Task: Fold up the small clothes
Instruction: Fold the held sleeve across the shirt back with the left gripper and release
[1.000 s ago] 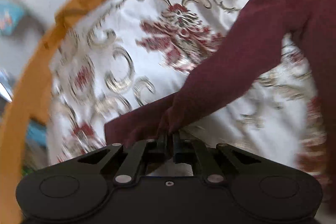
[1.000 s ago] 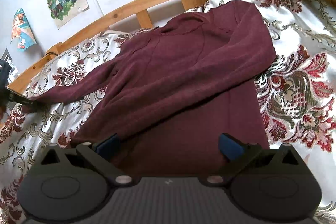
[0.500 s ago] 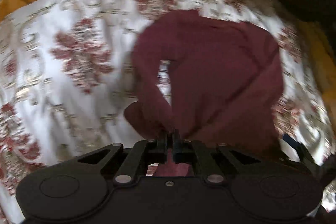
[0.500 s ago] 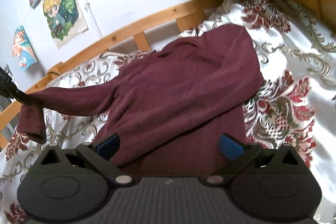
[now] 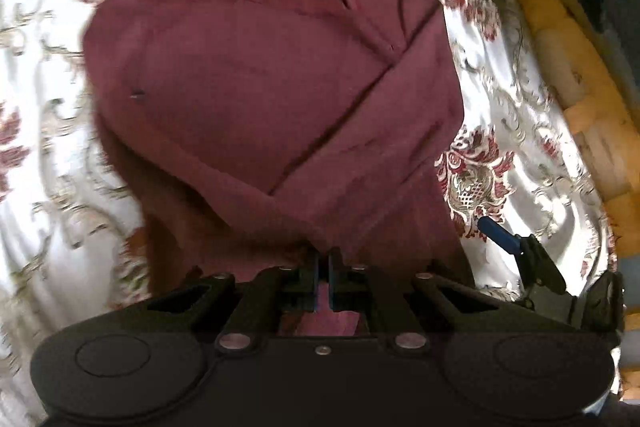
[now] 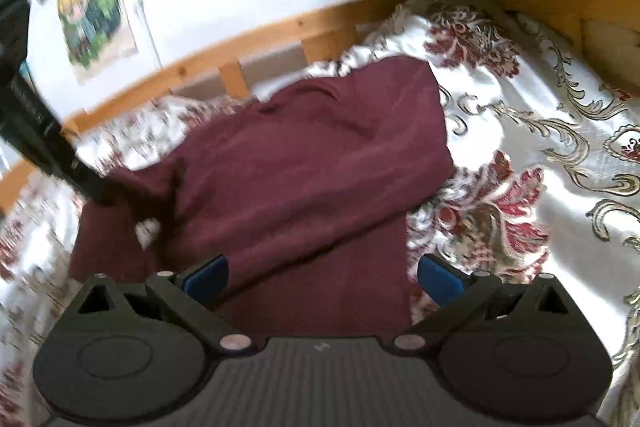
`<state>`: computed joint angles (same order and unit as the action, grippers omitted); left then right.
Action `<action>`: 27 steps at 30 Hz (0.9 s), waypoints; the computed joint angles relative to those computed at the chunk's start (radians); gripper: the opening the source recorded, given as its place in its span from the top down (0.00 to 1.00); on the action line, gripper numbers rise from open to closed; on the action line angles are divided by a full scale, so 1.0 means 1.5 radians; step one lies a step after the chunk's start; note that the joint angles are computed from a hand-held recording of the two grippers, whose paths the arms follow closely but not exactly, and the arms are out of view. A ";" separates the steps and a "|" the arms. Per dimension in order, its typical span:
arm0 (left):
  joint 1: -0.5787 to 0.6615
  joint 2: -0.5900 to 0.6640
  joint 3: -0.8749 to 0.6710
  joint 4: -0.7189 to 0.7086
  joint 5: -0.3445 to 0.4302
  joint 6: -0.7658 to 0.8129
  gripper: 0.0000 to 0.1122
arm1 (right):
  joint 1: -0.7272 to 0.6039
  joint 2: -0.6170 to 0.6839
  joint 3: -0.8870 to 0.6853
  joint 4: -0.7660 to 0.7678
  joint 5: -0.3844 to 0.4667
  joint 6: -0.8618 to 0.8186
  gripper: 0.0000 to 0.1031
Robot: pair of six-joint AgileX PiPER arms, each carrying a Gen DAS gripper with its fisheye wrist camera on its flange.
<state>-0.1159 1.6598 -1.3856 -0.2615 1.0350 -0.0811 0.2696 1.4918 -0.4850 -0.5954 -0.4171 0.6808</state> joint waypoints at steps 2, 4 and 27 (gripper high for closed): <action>-0.017 0.039 -0.005 -0.003 -0.029 -0.006 0.97 | 0.006 0.012 -0.003 0.016 0.008 -0.020 0.00; -0.028 0.074 -0.015 -0.005 -0.050 -0.010 0.96 | 0.011 0.020 -0.002 0.015 0.009 -0.022 0.00; 0.163 -0.091 0.256 -0.095 -0.342 0.151 0.15 | -0.034 0.150 -0.012 -0.079 -0.241 0.092 0.17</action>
